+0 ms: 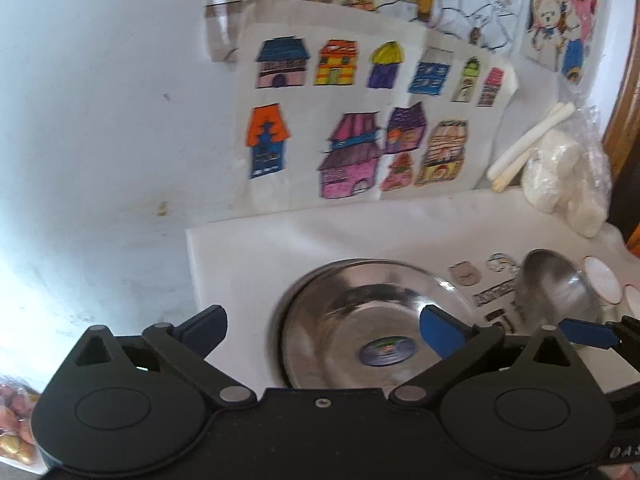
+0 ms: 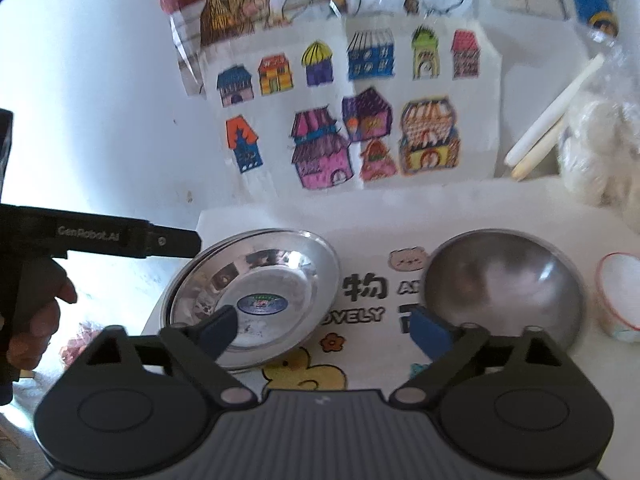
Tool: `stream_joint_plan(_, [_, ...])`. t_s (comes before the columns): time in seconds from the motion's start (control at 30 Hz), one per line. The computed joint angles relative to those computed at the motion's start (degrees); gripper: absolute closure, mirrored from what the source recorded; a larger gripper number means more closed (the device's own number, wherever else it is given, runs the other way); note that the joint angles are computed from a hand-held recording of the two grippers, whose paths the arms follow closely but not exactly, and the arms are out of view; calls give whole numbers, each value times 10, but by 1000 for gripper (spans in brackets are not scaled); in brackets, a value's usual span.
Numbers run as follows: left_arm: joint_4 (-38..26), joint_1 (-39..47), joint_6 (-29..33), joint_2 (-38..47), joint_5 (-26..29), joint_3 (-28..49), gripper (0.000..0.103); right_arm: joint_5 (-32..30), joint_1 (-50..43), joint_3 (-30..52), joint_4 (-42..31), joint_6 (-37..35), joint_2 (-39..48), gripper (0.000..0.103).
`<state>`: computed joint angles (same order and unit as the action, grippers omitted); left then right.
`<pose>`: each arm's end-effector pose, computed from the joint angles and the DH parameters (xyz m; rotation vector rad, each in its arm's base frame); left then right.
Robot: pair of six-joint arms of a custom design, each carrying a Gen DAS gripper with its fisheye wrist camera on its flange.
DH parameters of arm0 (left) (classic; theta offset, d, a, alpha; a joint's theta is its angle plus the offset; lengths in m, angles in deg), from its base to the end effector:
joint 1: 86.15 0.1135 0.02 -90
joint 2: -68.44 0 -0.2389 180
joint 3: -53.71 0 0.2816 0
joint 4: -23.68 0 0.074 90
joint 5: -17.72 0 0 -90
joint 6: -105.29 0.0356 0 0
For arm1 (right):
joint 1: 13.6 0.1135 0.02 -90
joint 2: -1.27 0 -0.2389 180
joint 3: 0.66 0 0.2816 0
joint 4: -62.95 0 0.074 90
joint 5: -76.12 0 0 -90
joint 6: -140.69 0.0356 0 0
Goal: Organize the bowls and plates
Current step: 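Move both grippers toward the steel bowl beside the white bowls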
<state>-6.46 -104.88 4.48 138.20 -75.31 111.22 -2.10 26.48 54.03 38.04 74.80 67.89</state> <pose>0.2785 -0.0924 0.2040 0.1331 2.3140 -0.2014 0.2249 0.1798 0.2093 -0.1952 2.2182 0.3968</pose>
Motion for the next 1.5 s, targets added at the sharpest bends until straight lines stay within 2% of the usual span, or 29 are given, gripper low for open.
stream_joint_plan(0.17, [28,-53,-15,25,-13,10,1,69,15,-38,-32,-9,-79,0])
stream_joint_plan(0.37, [53,-108,-39,112,-3,68,1,154,7,-78,-112,13,-161,0])
stream_joint_plan(0.73, [84,-176,-58,251,-11,166,1,188,-31,-193,-154,106,-288,0])
stream_joint_plan(0.87, [83,-182,-66,286,-11,190,1,187,-40,-209,-133,130,-278,0])
stream_joint_plan(1.0, [87,-184,-55,301,-35,201,1,192,-49,-214,-109,143,-266,0])
stream_joint_plan(1.27, [94,-189,-29,310,-35,216,1,158,-87,-216,-32,136,-232,1])
stream_joint_plan(1.5, [87,-196,-10,329,-33,233,4,142,-99,-209,-4,142,-191,9])
